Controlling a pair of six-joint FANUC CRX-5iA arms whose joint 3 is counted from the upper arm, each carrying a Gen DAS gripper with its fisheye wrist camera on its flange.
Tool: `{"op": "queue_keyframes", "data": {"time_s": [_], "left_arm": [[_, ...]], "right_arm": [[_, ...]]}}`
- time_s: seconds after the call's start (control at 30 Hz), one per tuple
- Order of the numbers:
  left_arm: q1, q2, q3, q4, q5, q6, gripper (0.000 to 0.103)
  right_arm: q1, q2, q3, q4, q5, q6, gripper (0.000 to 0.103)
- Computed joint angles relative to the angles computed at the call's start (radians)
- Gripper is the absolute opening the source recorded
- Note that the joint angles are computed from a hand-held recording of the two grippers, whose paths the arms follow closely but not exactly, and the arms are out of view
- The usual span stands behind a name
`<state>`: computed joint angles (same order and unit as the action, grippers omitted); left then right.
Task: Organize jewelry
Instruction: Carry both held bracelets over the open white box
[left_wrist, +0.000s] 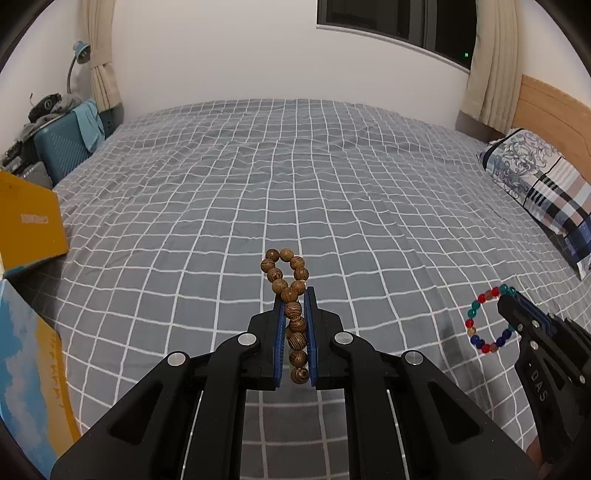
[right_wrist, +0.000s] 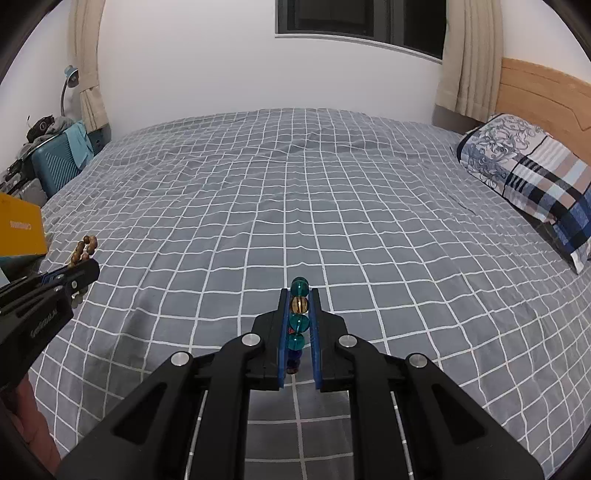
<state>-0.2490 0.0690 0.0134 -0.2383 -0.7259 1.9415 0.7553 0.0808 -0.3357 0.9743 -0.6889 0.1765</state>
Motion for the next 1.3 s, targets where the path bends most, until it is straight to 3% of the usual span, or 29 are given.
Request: {"op": "queue_keyframes", "data": {"time_s": [0.27,0.67,0.93,1.2,1.3], "left_arm": [[0.029,-0.106,-0.047,0.004,-0.055,-0.043,0.009],[0.201,-0.405,-0.187,0.071,-0.138,-0.163,0.009],[0.488,-0.614,-0.311,0.218,-0.193,-0.369,0.009],[0.984,-0.793,-0.48,0.519,-0.289,-0.736,0.009],[1.112,-0.81,-0.513,0.578,-0.336,-0.818,0.009]], "right_arm": [[0.079,-0.028,0.045,-0.044,-0.06,0.042,0.009],[0.298,-0.009,0.198,-0.053,-0.163,0.086,0.009],[0.426,0.085,0.347,-0.061,-0.183,0.13,0.009],[0.525,0.227,0.534,-0.129,-0.182,0.233,0.009],[0.551,0.288,0.615,-0.184,-0.19,0.294,0.009]]}}
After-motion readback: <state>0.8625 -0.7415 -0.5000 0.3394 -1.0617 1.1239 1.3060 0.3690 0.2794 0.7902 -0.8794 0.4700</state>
